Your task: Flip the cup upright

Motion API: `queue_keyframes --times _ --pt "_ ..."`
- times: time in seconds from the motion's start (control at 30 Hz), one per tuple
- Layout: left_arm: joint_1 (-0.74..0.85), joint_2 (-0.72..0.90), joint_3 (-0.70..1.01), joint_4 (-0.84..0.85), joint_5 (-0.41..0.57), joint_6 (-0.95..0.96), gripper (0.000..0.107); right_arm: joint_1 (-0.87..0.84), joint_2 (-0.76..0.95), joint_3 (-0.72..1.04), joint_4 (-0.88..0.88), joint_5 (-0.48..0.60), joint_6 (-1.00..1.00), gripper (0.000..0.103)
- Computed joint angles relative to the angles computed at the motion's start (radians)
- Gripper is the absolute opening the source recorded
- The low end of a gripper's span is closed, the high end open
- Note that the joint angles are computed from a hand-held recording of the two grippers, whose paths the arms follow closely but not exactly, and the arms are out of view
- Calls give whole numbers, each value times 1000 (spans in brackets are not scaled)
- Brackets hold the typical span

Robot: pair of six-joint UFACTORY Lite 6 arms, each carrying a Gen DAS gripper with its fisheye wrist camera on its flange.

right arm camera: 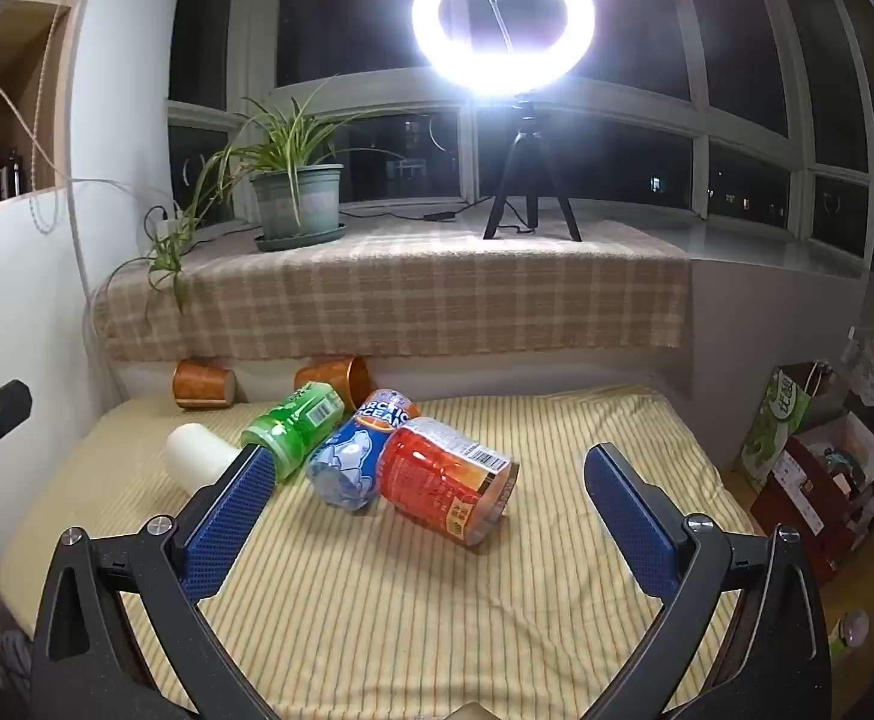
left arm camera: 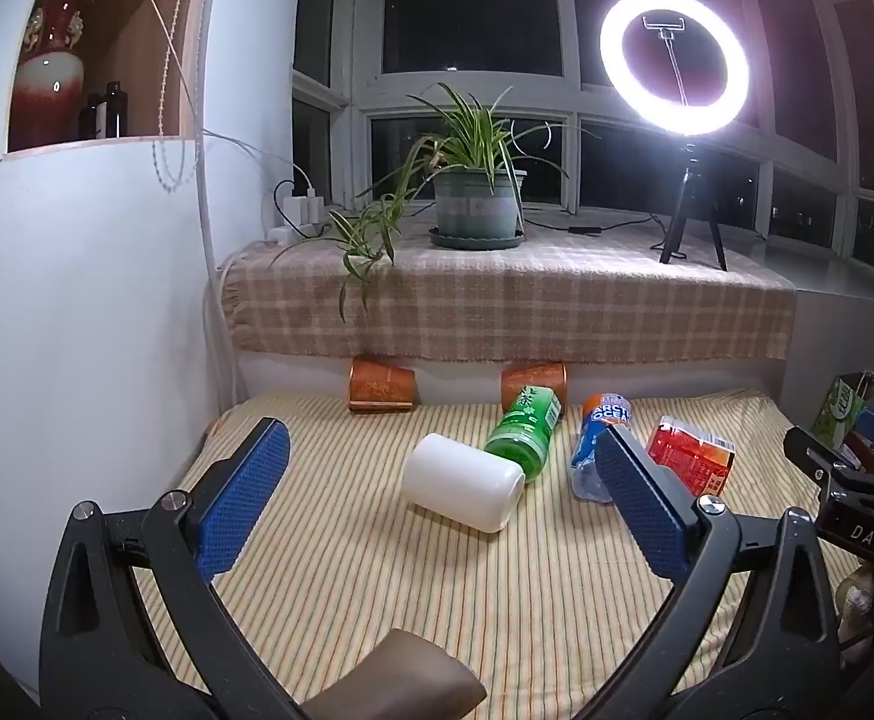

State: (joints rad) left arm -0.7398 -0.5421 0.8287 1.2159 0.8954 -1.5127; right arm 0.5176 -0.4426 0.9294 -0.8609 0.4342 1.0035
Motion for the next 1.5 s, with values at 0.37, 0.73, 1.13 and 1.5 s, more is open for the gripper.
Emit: queue_keyframes --times 0.37,0.73,1.13,1.5 --pt "50 -37 22 -33 -19 62 103 -4 -15 5 33 4 -38 102" --pt "34 -43 2 -14 0 37 103 5 1 -3 -11 2 8 102" --pt "28 -35 8 -9 8 33 103 -3 1 -10 -11 -6 11 102" --pt "28 -41 4 -9 9 34 103 -4 -4 -15 -9 -10 10 102"
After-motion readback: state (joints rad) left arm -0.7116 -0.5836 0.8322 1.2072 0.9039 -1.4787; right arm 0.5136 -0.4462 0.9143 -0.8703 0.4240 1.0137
